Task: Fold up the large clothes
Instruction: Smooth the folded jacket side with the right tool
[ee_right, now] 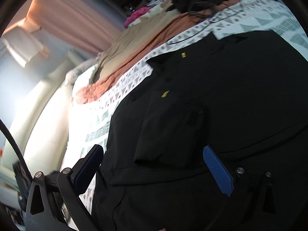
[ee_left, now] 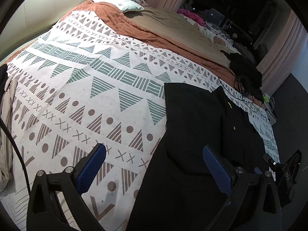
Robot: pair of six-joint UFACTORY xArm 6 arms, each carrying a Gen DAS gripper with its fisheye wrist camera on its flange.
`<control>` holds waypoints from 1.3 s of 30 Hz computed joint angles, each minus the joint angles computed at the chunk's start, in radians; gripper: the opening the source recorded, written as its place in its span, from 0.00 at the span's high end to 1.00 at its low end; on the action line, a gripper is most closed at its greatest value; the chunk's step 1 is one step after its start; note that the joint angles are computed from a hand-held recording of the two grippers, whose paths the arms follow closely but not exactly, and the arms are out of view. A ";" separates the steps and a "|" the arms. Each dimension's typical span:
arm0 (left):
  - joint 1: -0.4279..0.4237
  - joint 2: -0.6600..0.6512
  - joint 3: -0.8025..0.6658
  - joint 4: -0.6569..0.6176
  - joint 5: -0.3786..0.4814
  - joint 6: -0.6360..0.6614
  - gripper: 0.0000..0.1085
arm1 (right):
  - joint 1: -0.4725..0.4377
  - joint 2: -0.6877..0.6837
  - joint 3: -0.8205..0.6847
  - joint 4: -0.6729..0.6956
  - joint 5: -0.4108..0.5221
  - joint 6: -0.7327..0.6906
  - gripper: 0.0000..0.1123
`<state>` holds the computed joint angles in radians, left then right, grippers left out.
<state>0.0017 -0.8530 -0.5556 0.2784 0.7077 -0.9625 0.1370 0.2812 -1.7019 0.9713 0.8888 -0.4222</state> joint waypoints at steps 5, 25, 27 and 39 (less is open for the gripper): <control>0.027 0.050 0.034 -0.037 -0.076 0.012 0.05 | -0.019 0.052 -0.027 0.024 0.015 0.030 0.08; 0.138 0.010 0.085 -0.129 -0.103 0.094 0.05 | 0.122 0.364 -0.422 0.228 0.137 0.024 0.10; 0.159 -0.006 0.099 -0.148 -0.098 0.114 0.05 | 0.137 0.389 -0.458 0.258 0.168 0.005 0.10; 0.193 -0.045 0.071 -0.187 -0.024 0.156 0.05 | 0.204 0.578 -0.759 0.123 0.236 0.094 0.10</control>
<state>0.1944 -0.8981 -0.4846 0.0918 0.6837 -0.8061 0.3406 0.8592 -2.4604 1.0940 1.1250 -0.3281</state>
